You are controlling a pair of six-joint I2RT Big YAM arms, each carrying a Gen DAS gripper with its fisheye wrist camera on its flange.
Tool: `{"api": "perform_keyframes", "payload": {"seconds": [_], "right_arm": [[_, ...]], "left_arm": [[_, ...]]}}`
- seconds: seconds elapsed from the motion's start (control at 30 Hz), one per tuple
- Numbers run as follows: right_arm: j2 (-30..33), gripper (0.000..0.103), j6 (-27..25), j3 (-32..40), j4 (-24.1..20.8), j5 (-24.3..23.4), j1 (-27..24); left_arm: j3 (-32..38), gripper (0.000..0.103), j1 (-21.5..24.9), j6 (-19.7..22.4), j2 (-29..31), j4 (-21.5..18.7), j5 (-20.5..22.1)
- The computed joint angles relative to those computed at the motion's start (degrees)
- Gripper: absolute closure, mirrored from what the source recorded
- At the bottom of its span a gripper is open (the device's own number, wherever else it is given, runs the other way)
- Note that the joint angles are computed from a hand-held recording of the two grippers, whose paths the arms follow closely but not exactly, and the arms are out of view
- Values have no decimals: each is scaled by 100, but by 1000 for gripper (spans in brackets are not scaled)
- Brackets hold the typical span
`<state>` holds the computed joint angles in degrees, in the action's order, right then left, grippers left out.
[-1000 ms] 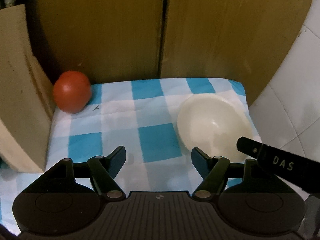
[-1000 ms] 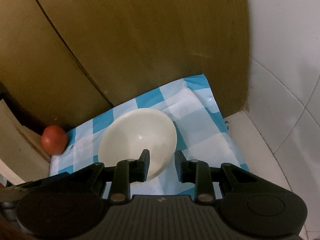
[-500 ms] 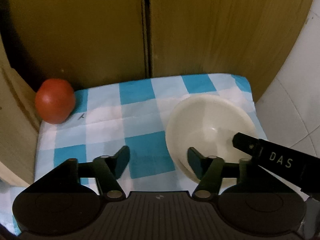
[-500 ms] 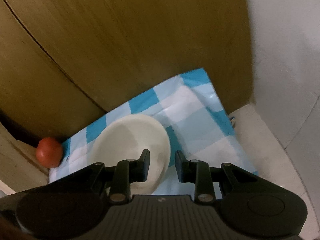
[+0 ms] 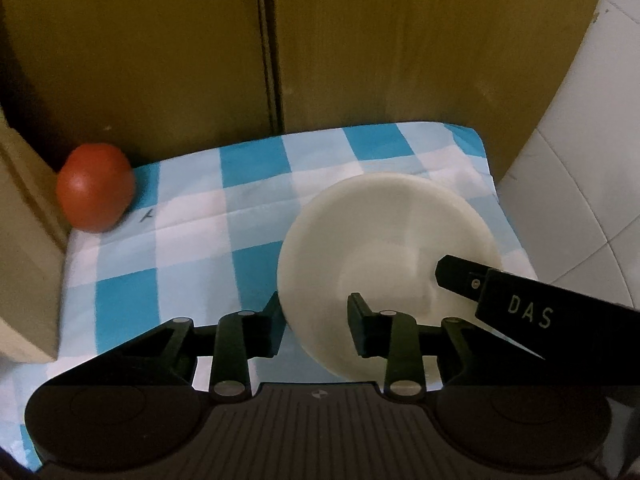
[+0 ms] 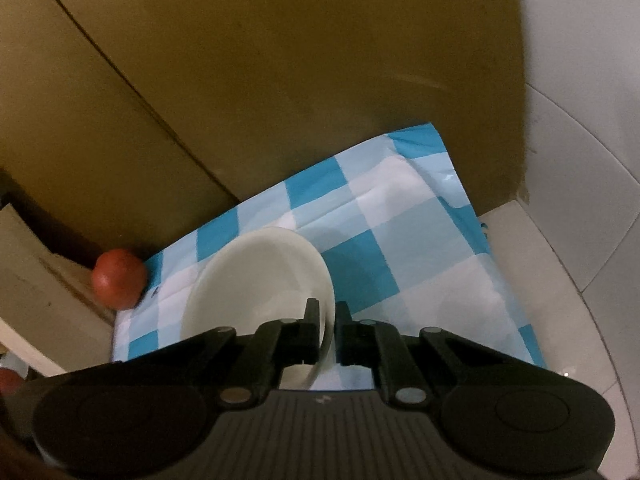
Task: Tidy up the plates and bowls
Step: 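Close the left gripper on the rim of the last cream bowl, then carry the cream bowl with the left gripper toward the stacked bowls and plates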
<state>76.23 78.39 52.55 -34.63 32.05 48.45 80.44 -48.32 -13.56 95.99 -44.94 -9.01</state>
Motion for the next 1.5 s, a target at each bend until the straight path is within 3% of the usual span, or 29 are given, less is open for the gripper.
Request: {"api": "perform_keyframes", "payload": {"seconds": [0.23,0.5,0.8,1.03,1.2,1.5], "right_arm": [[-81,94,126,266,-439,193,338],[-178,94,674,548,-1189,535,912],[-130,93,1754,867,-2322,942,1806],[12,93,2683,1074,-3001,1145,2461],[146,92,3071,1134,-3252,1024,2704],[339,92,3290,1259,-3576,889,2837]], "left_arm": [[-311,61,-22,-60,-482,-1,-40],[-690,60,-117,-68,-1101,-28,-54],[-1261,60,-313,-105,-1842,-165,149],[-1652,58,-559,-131,-2410,-330,65],[-1891,55,-774,-189,-2616,-418,-3],[-2144,53,-993,-214,-2670,-438,-141]]}}
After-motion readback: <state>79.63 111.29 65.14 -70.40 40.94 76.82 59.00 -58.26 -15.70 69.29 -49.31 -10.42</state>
